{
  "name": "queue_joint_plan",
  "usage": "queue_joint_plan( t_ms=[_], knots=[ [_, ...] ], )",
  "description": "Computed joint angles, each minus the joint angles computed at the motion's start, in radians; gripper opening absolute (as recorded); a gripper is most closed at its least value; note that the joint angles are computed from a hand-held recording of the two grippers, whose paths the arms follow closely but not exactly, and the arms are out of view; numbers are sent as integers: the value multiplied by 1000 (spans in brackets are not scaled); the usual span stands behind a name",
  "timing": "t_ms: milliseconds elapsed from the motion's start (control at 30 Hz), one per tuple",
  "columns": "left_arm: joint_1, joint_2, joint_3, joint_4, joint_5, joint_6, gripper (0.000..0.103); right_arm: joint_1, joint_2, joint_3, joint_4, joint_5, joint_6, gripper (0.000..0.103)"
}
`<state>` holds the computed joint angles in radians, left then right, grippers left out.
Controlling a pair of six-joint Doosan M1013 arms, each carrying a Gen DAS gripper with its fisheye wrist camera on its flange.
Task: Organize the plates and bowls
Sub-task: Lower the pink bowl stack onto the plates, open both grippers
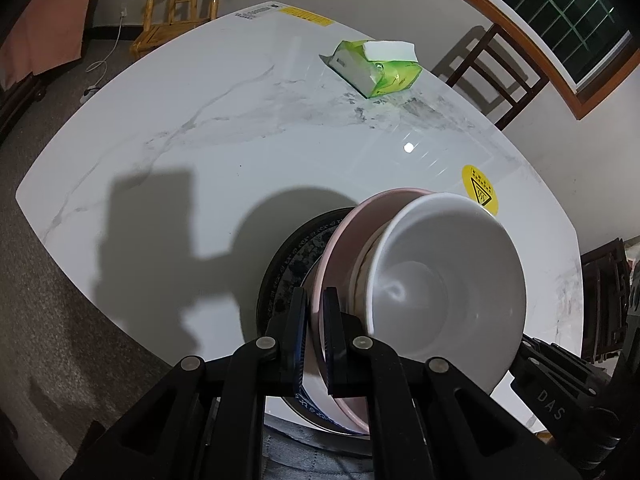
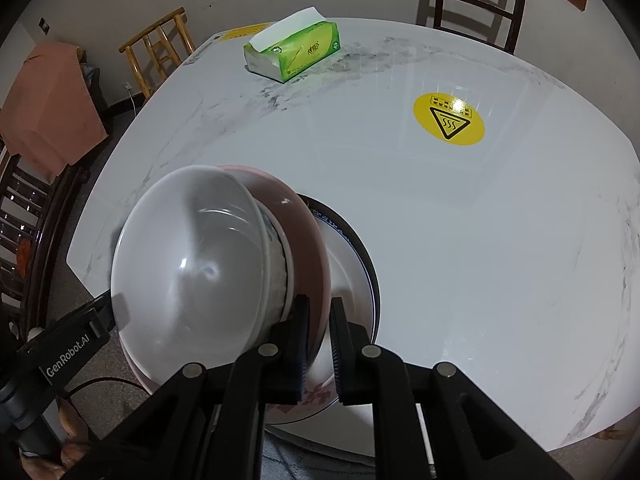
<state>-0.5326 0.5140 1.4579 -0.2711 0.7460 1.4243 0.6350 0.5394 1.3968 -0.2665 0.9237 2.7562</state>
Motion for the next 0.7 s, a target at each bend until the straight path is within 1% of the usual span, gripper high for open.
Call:
queue_joint_plan(
  t_ms=[267,367,467,533,633,667,700],
  knots=[
    [-3,-1,1,14,-7,-2,4,1,3,-5,-7,4,2,12],
    [-3,-3,2,19,-11,1,4,0,-1,2,-5,-7,1,12],
    [-6,-9,8,40,-19,-10,7,4,-4,6,-19,-9,1,13],
    [-5,-14,12,42,-29,-6,8,7,-5,6,-34,-1,11,19],
    [-6,-18,16,69,-39,-23,15,9,-14,18,-54,-5,34,27],
    [-6,-20,18,76,-42,-27,19,10,-20,25,-66,-8,48,29],
    [-6,-22,19,82,-44,-31,21,10,-23,28,-70,-10,56,33]
  ],
)
